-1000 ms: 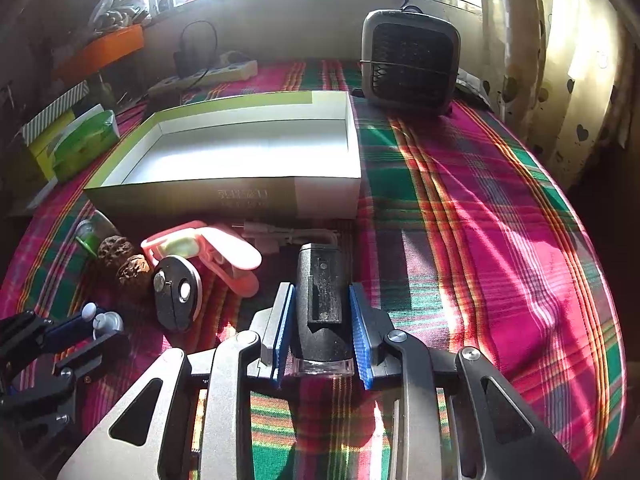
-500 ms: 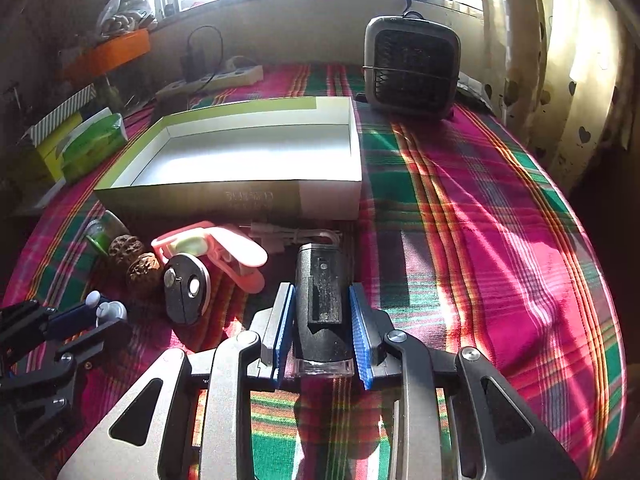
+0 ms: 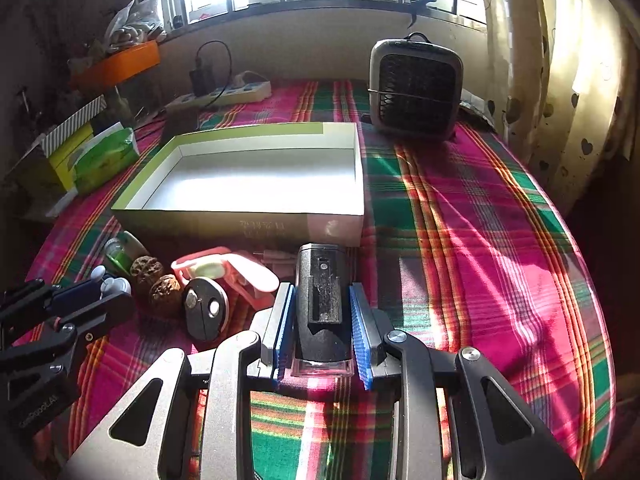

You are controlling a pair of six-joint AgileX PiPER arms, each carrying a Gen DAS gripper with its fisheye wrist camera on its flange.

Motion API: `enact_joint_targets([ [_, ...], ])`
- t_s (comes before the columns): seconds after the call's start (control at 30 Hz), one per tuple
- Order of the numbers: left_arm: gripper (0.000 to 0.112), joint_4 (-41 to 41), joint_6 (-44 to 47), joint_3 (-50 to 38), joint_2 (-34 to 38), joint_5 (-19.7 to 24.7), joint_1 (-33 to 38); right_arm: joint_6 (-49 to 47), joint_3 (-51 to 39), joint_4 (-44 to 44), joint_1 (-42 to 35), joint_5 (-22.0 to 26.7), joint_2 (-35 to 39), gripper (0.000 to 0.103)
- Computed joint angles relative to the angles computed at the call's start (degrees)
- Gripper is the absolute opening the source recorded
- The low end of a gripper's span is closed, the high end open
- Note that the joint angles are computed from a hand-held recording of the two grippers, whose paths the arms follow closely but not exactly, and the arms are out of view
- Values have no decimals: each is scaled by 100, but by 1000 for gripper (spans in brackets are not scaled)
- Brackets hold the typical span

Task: Organize objects
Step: 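Carry the white knob and black flashlight over the white box with both tools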

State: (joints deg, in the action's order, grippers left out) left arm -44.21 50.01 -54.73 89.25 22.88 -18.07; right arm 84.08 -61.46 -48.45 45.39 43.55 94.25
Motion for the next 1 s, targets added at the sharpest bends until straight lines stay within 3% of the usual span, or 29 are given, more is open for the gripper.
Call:
enact_joint_targets([
  [0.43, 24, 551, -695, -960, 525, 433, 108, -921, -591, 453, -297, -106, 187, 29],
  [1.0, 24, 1504, -1795, -2734, 1729, 835, 201, -2571, -1928, 1456, -978, -276, 944, 29],
])
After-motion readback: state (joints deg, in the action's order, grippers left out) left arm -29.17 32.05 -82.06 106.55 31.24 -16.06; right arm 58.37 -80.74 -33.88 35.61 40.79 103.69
